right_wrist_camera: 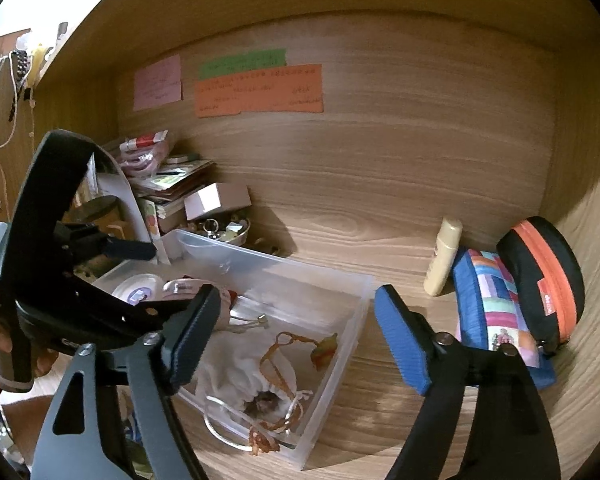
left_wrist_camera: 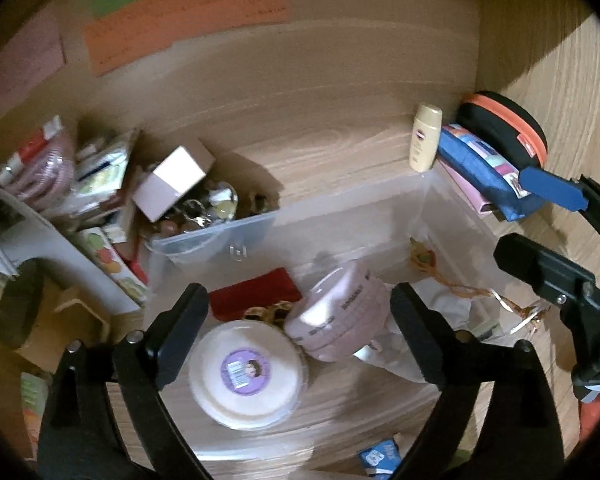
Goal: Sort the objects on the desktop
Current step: 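Lower the pink container into the bin and open the left gripper while the right releases the white item, then withdraw both grippers from the bin toward the green bottle on the desk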
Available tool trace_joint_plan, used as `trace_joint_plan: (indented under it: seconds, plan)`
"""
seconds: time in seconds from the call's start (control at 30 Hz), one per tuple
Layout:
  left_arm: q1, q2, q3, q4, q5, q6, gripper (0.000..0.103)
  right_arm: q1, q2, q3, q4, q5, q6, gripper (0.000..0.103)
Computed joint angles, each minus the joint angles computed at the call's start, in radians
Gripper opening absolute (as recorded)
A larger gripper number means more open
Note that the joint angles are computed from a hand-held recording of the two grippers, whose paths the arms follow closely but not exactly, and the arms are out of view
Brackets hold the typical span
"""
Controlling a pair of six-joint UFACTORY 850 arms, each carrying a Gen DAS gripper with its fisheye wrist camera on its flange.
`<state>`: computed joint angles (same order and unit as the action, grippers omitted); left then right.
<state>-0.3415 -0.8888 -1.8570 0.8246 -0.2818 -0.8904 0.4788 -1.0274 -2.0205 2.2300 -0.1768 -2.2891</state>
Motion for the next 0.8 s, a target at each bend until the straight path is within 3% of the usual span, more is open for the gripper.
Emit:
trace_joint_plan:
  seconds: [0.23, 0.4, 0.6, 0.8]
  plan:
    - [0.006, 0.068, 0.101, 0.215, 0.002, -0.221, 0.097, 0.004, -0.005, -0.017, -0.138, 0.003, 0.127, 0.084]
    - [0.016, 0.144, 0.214, 0.407, 0.032, -0.448, 0.097, 0.014, 0.024, 0.020, -0.077, -0.005, 0.050, 0.087]
    - [0.017, 0.237, 0.337, 0.738, 0.022, -0.806, 0.099, 0.030, 0.091, 0.116, 0.224, -0.025, -0.258, 0.097]
    - [-0.009, 0.320, 0.448, 1.013, -0.078, -1.077, 0.101, 0.054, 0.165, 0.228, 0.505, -0.051, -0.563, 0.102]
